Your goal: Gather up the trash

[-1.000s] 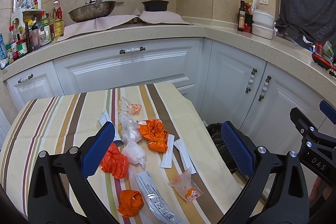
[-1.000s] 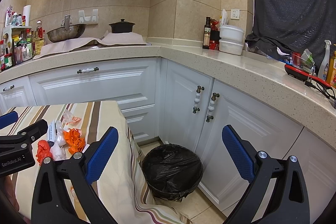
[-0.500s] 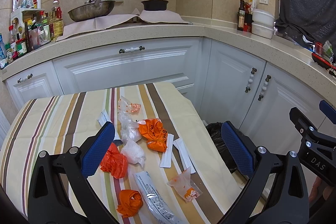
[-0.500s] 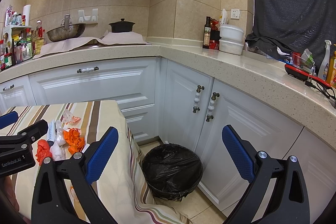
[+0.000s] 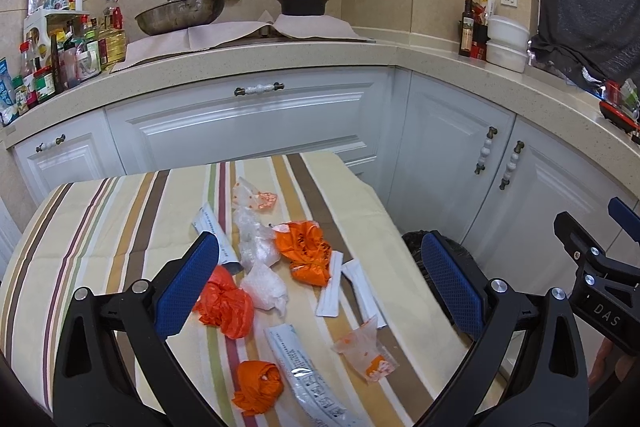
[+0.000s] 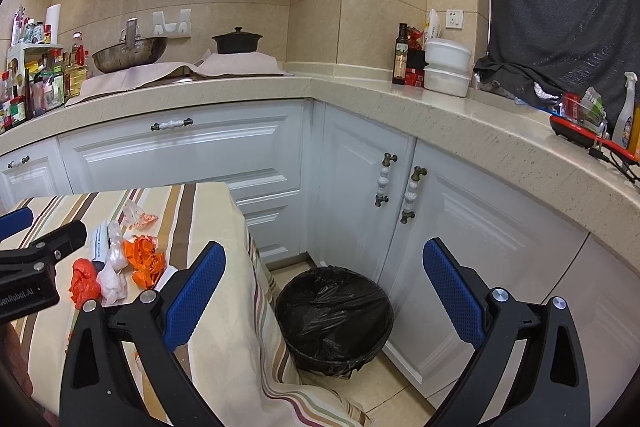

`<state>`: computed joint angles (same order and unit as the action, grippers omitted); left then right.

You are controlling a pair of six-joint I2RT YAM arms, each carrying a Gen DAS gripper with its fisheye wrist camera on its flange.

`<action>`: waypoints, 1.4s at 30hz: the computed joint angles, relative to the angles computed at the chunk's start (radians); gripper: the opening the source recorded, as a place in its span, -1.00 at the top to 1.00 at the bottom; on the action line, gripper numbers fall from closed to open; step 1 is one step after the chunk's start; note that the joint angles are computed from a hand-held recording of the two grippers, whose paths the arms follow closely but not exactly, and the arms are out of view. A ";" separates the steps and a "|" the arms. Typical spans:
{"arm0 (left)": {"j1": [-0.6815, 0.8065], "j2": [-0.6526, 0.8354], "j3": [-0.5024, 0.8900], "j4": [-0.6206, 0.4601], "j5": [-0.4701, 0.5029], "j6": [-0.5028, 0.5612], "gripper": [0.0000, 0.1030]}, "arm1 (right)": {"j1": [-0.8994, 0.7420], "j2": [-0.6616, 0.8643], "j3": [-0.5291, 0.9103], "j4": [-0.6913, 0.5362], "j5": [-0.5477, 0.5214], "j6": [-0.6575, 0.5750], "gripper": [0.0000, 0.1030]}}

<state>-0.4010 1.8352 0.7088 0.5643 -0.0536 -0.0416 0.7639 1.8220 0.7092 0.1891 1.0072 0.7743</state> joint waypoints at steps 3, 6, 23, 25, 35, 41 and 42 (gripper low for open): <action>0.048 0.018 0.007 -0.014 0.019 0.007 -0.92 | -0.001 0.036 0.000 0.053 -0.039 -0.022 -0.87; 0.101 0.029 -0.002 -0.017 0.032 0.008 -0.92 | -0.001 0.088 0.021 0.112 -0.087 -0.059 -0.87; 0.297 0.112 -0.148 0.113 0.082 0.080 -0.89 | 0.082 0.443 0.241 0.315 -0.328 -0.168 -0.66; 0.310 0.128 -0.154 0.123 0.093 0.087 -0.88 | 0.079 0.463 0.266 0.302 -0.359 -0.174 -0.29; 0.312 0.152 -0.171 0.134 0.156 0.098 -0.57 | 0.066 0.518 0.309 0.291 -0.448 -0.181 0.49; 0.268 0.187 -0.141 0.111 0.174 0.097 -0.56 | 0.063 0.495 0.259 0.324 -0.439 -0.168 0.64; 0.259 0.196 -0.137 0.114 0.169 0.098 -0.56 | 0.062 0.491 0.250 0.331 -0.436 -0.166 0.67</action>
<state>-0.1421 2.0308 0.5721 0.6785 0.1154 0.0562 0.8260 2.3128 0.9594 0.5199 0.5708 0.6079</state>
